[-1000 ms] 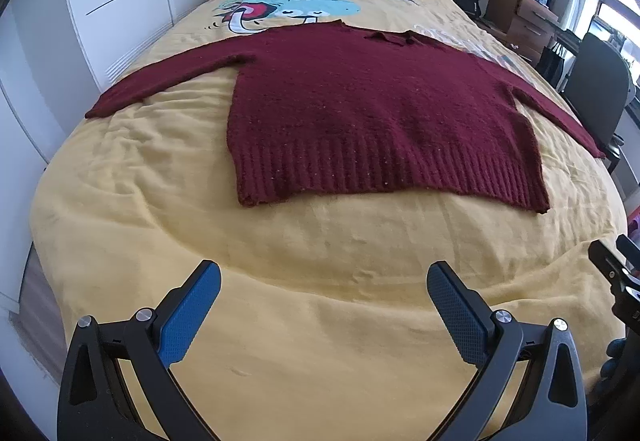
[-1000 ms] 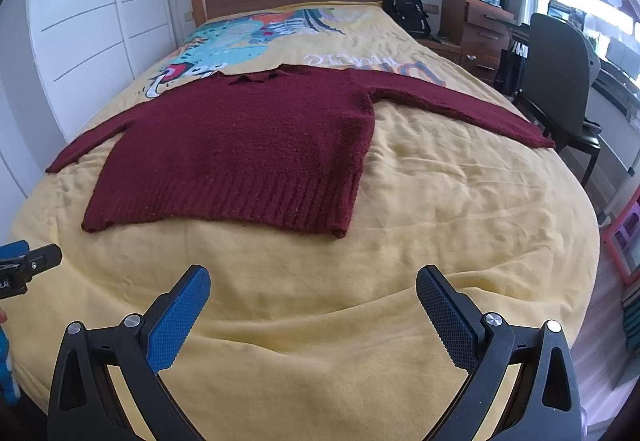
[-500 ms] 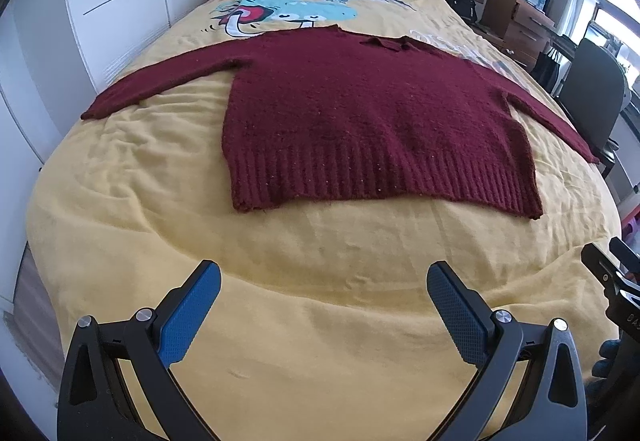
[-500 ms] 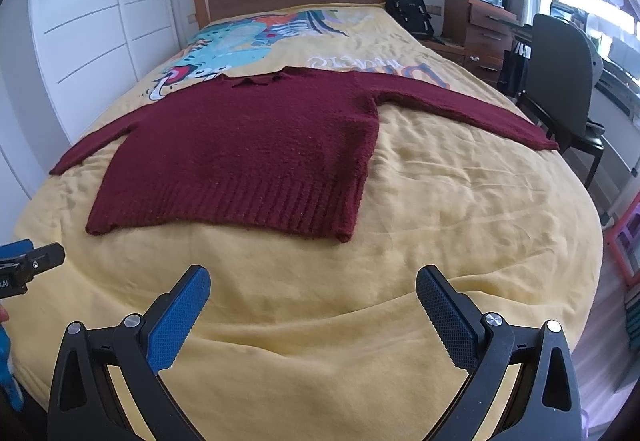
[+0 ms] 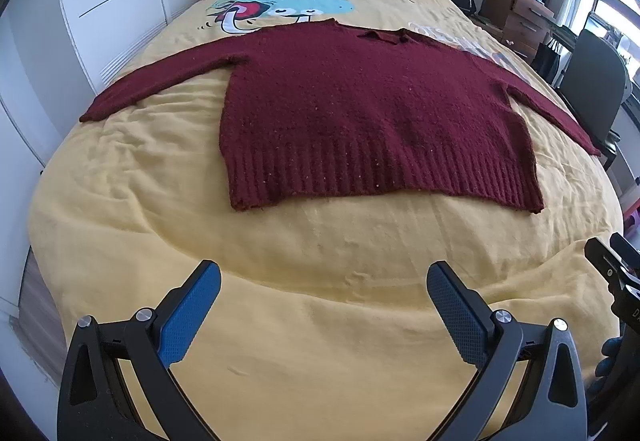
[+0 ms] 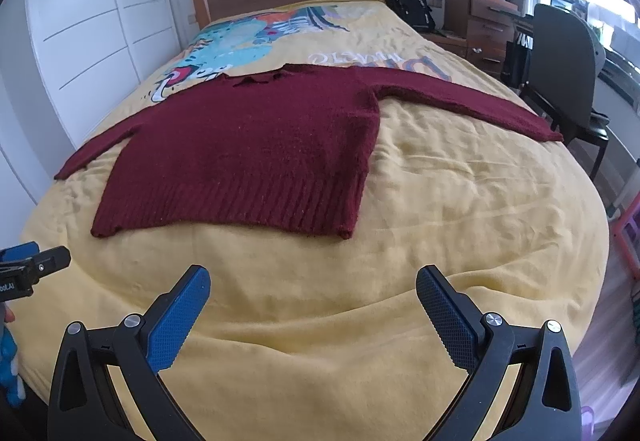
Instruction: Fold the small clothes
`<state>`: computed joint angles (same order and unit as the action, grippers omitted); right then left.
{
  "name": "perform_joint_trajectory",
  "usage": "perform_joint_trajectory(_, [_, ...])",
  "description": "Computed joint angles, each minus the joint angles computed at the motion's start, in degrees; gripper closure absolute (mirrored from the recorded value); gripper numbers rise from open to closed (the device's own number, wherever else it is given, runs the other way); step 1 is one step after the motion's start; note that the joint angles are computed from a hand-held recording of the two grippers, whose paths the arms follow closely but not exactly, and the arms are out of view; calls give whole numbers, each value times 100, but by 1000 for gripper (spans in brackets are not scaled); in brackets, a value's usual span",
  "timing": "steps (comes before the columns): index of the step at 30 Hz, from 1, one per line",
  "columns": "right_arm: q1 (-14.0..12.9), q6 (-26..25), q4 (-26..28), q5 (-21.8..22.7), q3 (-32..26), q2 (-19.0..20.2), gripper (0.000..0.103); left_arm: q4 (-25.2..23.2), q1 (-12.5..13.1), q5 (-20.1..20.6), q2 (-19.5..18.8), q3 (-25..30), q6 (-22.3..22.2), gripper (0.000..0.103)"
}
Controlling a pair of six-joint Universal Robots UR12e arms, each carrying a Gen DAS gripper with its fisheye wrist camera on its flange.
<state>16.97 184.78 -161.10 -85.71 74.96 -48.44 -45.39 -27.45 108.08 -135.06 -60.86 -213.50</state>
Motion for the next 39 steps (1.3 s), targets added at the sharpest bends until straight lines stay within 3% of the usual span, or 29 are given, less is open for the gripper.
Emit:
perform_joint_trajectory(17, [-66,30,123,143,-119,7,0,-257,29,-88,-43,189,-161,1])
perform_joint_trajectory(39, [-266,418,201,63,-434,145,0,-611,60,617,-309,905,-108,1])
